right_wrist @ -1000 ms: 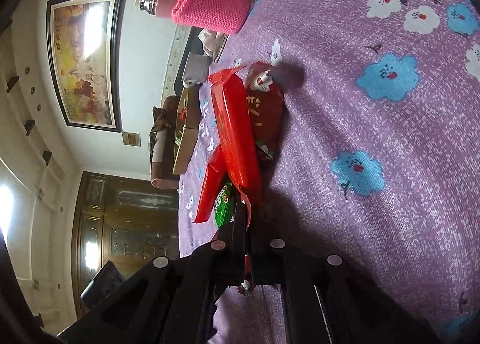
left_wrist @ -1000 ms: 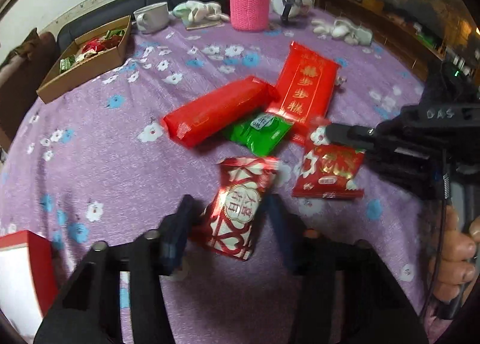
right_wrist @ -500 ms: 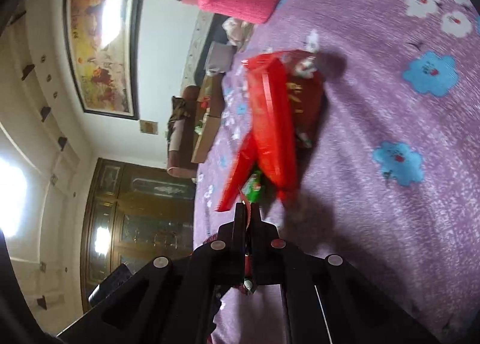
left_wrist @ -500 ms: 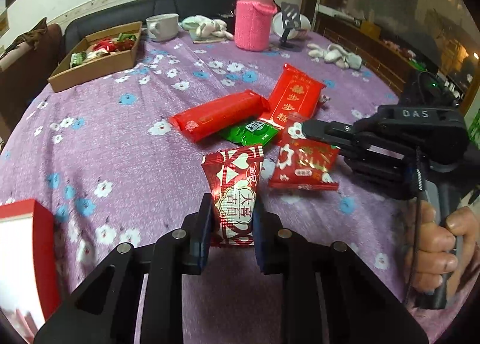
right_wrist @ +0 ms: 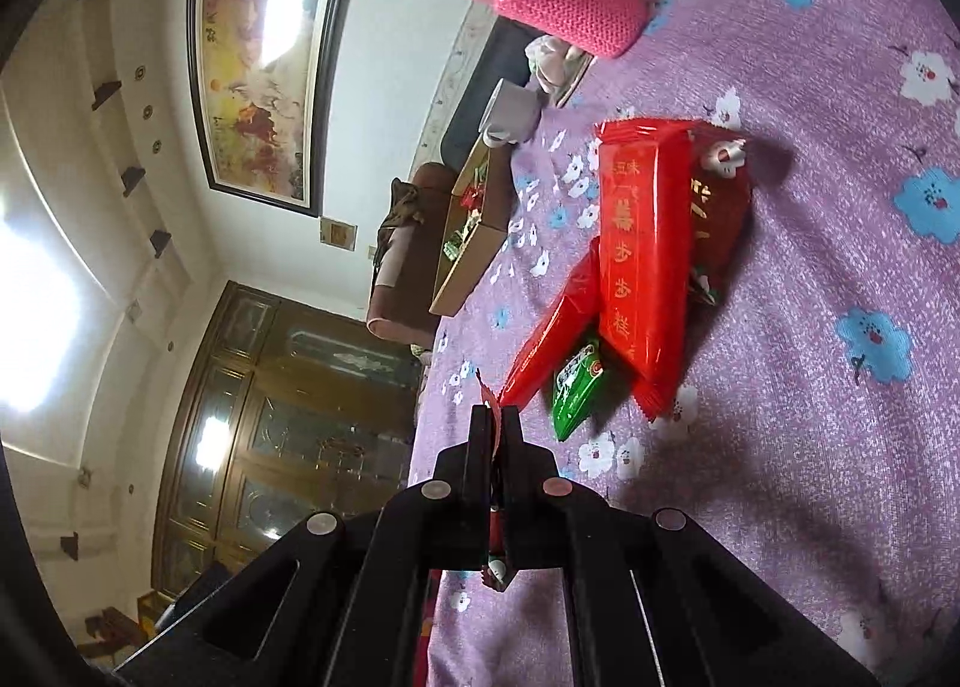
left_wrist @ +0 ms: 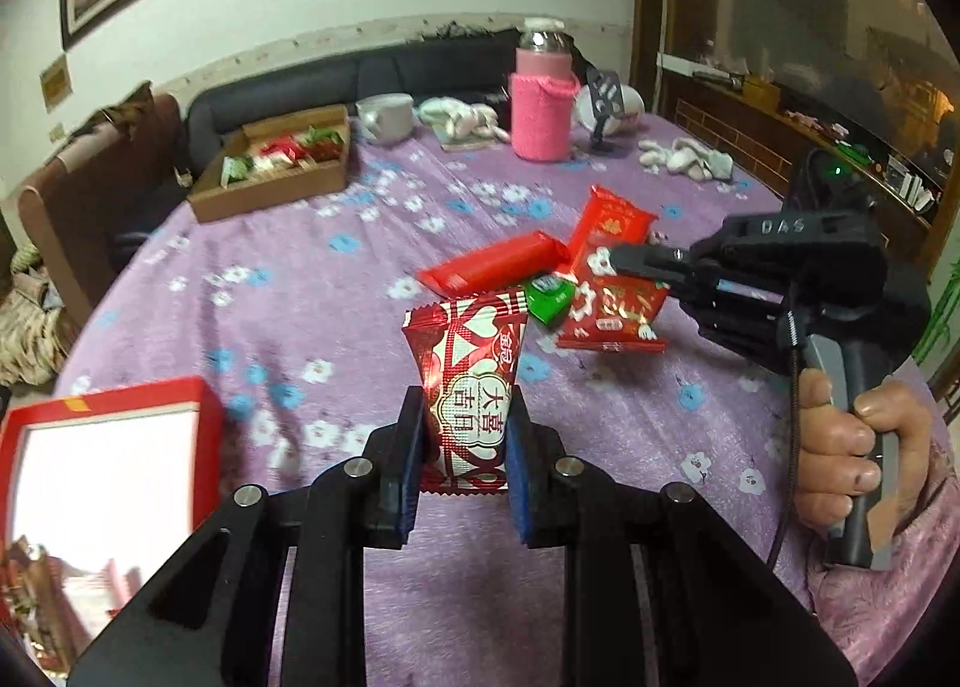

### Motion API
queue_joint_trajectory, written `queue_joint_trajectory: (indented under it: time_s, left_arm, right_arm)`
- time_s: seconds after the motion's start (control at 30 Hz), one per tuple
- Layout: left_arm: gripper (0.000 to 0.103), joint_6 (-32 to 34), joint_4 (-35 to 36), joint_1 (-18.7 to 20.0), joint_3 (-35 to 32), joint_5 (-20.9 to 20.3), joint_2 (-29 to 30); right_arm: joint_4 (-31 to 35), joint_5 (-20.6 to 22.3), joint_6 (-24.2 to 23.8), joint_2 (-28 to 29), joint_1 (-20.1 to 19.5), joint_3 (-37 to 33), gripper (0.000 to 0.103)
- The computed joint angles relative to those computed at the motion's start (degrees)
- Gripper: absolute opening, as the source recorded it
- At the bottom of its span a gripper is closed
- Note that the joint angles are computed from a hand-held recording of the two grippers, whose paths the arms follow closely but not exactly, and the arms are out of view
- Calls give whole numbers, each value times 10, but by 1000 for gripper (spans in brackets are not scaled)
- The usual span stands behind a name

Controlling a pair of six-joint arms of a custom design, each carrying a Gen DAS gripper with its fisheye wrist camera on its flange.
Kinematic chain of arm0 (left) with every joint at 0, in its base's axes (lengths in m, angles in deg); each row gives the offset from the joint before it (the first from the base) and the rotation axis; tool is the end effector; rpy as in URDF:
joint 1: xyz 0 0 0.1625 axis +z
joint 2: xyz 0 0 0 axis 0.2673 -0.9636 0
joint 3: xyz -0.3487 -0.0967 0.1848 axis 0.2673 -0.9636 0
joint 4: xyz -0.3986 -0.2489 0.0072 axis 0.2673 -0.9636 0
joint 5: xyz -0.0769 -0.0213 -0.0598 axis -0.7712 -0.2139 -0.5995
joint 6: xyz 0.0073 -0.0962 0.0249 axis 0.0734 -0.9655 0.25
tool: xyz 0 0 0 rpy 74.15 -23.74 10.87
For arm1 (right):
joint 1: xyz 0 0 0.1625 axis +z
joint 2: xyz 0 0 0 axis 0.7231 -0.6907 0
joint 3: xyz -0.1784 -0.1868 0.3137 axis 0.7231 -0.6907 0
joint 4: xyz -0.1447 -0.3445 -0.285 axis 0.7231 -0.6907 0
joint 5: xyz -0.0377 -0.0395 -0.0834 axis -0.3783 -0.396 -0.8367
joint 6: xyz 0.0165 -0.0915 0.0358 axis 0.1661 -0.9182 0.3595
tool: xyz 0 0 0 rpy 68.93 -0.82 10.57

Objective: Organize snacks
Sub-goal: 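Grasp the red-and-white packet with left tool while right grasps a long red packet, then drop the red-and-white packet into the tray with left tool while right drops red packet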

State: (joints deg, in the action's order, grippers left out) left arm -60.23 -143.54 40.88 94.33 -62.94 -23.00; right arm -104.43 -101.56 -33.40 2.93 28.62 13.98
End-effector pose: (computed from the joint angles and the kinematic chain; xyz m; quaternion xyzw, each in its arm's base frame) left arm -0.1257 -0.5576 0.0499 0.2635 0.8471 -0.3330 0.3196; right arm 0.0058 -0.6800 0.0648 0.0046 0.9350 -0.2972 0.1937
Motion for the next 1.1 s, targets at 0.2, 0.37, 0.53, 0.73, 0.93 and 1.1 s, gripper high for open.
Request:
queue_joint_trajectory:
  time_s: [0.2,0.37,0.53,0.73,0.93,1.1]
  left_arm:
    - [21,15,-42,-9,22,16,-21]
    - [21,19,-61,-11,40,22,-40]
    - [21,14,-70,-9,59,17,-62]
    - [21,8,-73,-1,84,7,-92]
    - [21,-5,-74,24,103,6,-124]
    - [21,-21,-78,47,116,6,-146]
  right_arm:
    - [-16,-33,1,2,4,2,2]
    - [-34,-58,-9,2,9,6,2]
    - [-66,-85,-15,5,15,12,3]
    - [-111,-118,-37,4,27,26,3]
    - [-122,-90,-41,5,39,50,2]
    - [-94,-76,-56,22,69,49,2]
